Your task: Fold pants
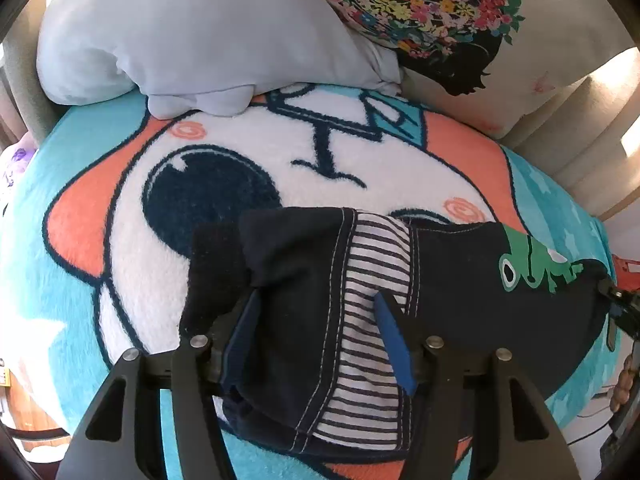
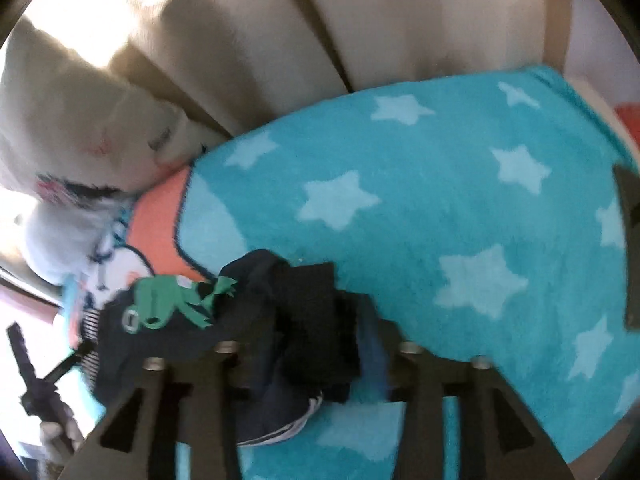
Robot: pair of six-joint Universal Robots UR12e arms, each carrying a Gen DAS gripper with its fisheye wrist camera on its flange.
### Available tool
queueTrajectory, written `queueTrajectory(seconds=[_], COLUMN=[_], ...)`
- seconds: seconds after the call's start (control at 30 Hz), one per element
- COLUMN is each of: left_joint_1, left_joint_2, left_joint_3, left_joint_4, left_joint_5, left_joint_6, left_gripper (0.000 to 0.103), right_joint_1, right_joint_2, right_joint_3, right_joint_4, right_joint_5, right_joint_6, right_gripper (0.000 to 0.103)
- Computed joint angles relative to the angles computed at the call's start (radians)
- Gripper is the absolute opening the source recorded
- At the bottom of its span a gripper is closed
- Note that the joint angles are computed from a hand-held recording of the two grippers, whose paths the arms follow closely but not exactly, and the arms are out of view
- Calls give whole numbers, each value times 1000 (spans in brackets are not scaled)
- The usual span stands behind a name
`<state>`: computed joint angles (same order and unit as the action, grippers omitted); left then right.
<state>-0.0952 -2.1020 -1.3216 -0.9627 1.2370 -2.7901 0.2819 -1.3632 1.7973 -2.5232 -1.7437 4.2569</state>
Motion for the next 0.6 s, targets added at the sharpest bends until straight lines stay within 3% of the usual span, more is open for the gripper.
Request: queueTrajectory(seconds=[0.03, 0.1, 0.2, 0.23, 0.27, 0.3, 0.33, 0.6], left_joint_1=[0, -3, -7, -7, -6, -6, -6, -16], left_joint_2=[0, 1, 0, 1, 2, 3, 4, 18], left_joint_3=[-1, -3, -5, -8, -12, -15, -18, -38], left_joint_4=[5, 12, 26, 35, 45, 53, 58, 96], left_joint_5=[2, 12, 23, 24, 25, 26, 28, 46], left_joint_6=[-2, -4, -9, -11, -14, -20, -28, -89], left_gripper=[60, 62, 66, 66, 66, 66, 66, 66], right_joint_1=[2, -3, -25, -19, -23, -31, -36, -39], right_joint_2=[-2, 3, 32, 43, 45, 55, 58, 5], right_joint_3=[7, 18, 34, 33, 29, 32, 36, 34], right_joint_4=[-18, -46, -133, -161, -170, -201, -219, -186], right_joint_5=[-6, 23, 138, 134, 148, 203, 233, 121], right_joint_6=[7, 7, 4, 9, -13, -16, 2, -53], right_gripper=[71, 72, 71, 68, 37, 19, 18, 16])
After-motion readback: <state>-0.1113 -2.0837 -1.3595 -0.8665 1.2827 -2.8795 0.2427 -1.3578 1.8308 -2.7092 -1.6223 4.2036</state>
